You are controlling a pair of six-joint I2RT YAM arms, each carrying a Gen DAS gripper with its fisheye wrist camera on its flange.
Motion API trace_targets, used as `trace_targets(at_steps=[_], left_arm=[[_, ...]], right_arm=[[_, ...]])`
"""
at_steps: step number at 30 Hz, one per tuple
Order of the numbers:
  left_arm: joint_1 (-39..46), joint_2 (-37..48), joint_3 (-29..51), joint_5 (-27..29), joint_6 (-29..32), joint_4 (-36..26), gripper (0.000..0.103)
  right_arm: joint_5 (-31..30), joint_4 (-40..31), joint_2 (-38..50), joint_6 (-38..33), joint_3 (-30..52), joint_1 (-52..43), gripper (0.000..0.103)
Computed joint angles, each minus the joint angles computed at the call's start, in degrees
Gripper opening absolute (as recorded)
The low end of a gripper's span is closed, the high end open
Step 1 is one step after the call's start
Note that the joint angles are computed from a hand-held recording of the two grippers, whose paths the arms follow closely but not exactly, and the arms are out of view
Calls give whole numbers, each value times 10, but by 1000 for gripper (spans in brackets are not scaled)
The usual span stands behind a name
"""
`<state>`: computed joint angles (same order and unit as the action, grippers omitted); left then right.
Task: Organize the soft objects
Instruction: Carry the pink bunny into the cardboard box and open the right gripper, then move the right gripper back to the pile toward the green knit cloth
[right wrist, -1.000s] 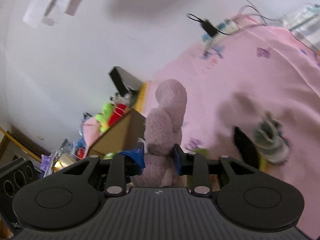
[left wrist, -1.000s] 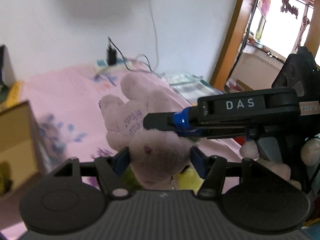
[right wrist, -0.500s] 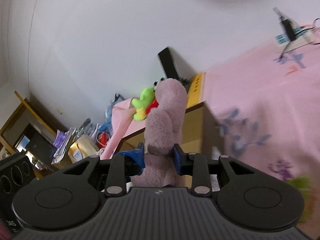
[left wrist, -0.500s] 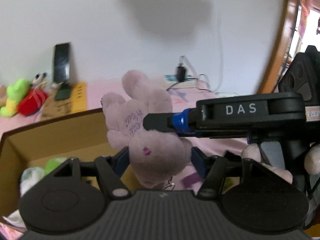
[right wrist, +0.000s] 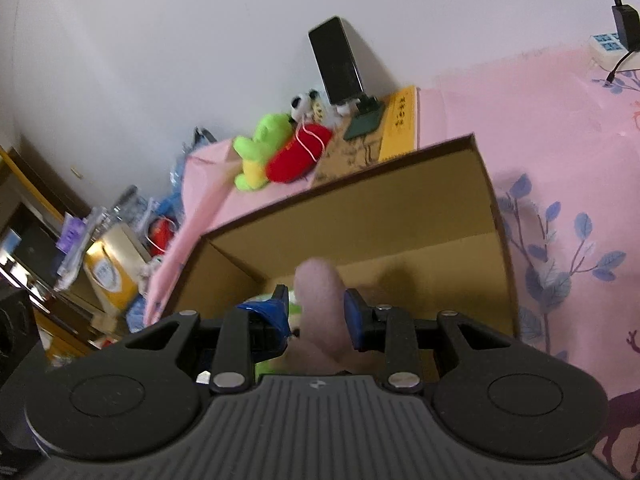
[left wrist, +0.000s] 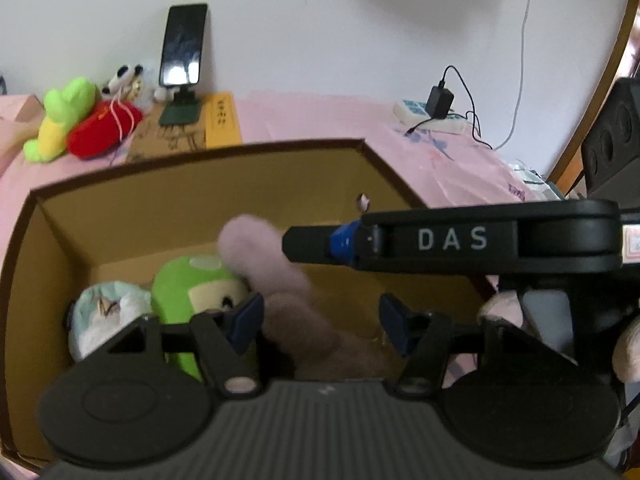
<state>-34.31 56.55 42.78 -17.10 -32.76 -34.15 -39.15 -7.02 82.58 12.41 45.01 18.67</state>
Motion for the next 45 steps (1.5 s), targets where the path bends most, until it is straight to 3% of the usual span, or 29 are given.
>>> trace_targets(at_steps=[9, 17, 25, 30, 36, 45], left_arm=[[-18, -35, -23, -9, -11, -30, 62], [-107, -36, 5, -90, -55, -76, 66], [-213, -17, 55, -170, -129, -142, 67], [-282, 22, 91, -213, -182, -173, 67], [-330, 87, 131, -226, -221, -172, 67], [-362, 211, 185, -199, -234, -119, 67]], right_arm=[[13, -6, -26, 32, -17, -12, 13], [20, -37, -88, 10, -47, -33, 14], [-34, -82, -149, -8, -65, -78, 14], [-76, -140, -191, -68, -68, -129, 14], [-126, -238, -213, -177, -63, -212, 14], [-154, -405, -140, -406, -28, -375, 14]])
